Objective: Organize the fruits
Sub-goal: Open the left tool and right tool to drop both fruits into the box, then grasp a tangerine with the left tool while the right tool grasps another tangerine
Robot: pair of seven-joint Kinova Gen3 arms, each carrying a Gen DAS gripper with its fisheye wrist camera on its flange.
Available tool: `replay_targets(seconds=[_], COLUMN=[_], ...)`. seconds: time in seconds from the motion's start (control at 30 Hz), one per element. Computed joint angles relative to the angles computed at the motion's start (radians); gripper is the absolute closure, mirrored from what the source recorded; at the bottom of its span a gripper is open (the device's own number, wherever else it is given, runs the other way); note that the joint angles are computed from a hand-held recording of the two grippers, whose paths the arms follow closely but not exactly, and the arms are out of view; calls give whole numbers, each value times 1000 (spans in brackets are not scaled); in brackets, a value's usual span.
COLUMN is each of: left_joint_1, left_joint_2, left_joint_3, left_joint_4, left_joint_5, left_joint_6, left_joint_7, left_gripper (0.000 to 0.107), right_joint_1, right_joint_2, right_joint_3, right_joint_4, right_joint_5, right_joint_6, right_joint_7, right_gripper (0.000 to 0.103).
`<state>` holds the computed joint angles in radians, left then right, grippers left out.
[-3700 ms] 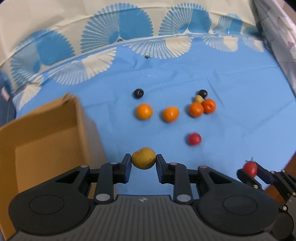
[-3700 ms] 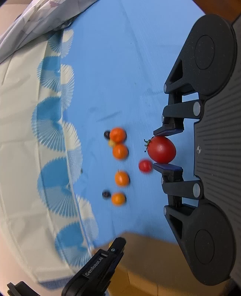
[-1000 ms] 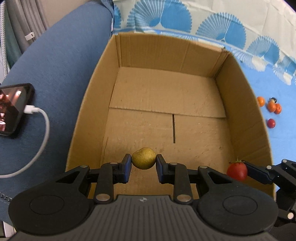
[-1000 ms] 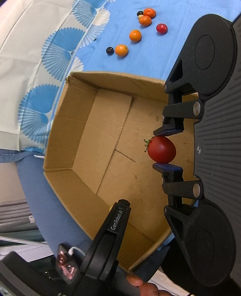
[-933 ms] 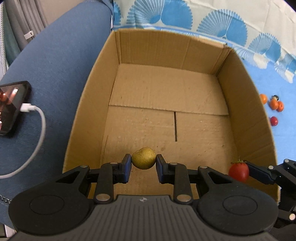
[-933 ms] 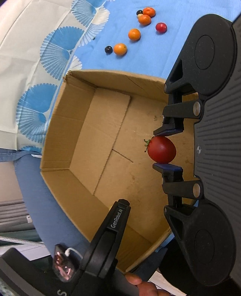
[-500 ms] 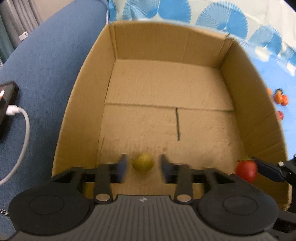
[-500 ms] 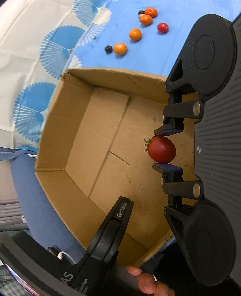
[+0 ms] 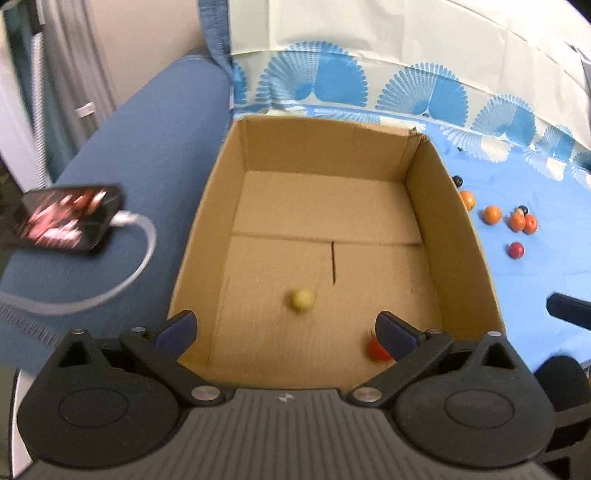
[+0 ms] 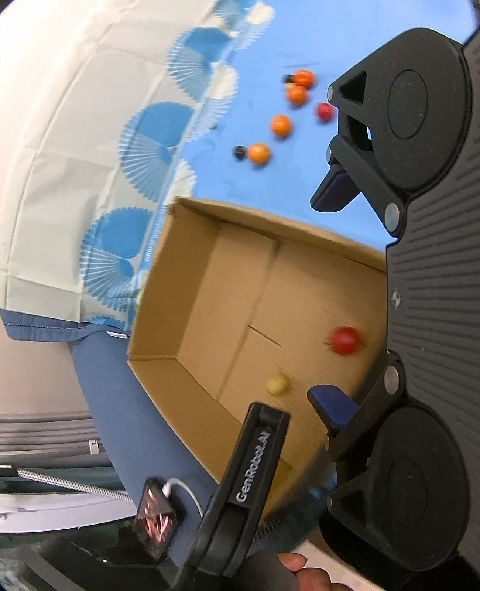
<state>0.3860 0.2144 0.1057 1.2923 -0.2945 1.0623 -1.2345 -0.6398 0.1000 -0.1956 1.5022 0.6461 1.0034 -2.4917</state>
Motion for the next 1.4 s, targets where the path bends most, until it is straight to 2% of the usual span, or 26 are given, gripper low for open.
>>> replay_targets(seconds=[0.07, 0.17, 0.33, 0.5, 0.9, 1.07, 1.4], left_joint_1=[14, 11, 3, 9, -23, -35, -33], left_joint_2=[-29, -94, -181, -253, -359, -366, -356], left_joint_3=[1, 16, 55, 117, 217, 245, 254], left_joint_4=[12, 64, 126, 176, 225, 220, 211], left_joint_5=[-15, -15, -23, -86, -137, -158, -170], left_joint_6=[45, 53, 60, 65, 80, 88, 104], left_joint_7=[16, 24, 60, 134, 218, 236, 241], left_gripper=[5, 5, 5, 5, 5, 5, 5], right_joint_1=[-11, -21, -41, -48, -61, -59, -46], right_joint_2=[-33, -80, -138, -187, -239, -248, -259], right_joint_3=[-14, -46, -130, -206, -329, -348, -353], right_joint_4=[13, 37, 71, 100, 111, 118, 133], right_joint_5=[-20, -17, 88, 171, 256, 277, 276], right_joint_6=[26, 49, 109, 164, 268, 278, 257], right_joint_7=[-37, -119, -262, -361, -437, -460, -471], right_gripper=[3, 3, 3, 2, 1, 1, 1])
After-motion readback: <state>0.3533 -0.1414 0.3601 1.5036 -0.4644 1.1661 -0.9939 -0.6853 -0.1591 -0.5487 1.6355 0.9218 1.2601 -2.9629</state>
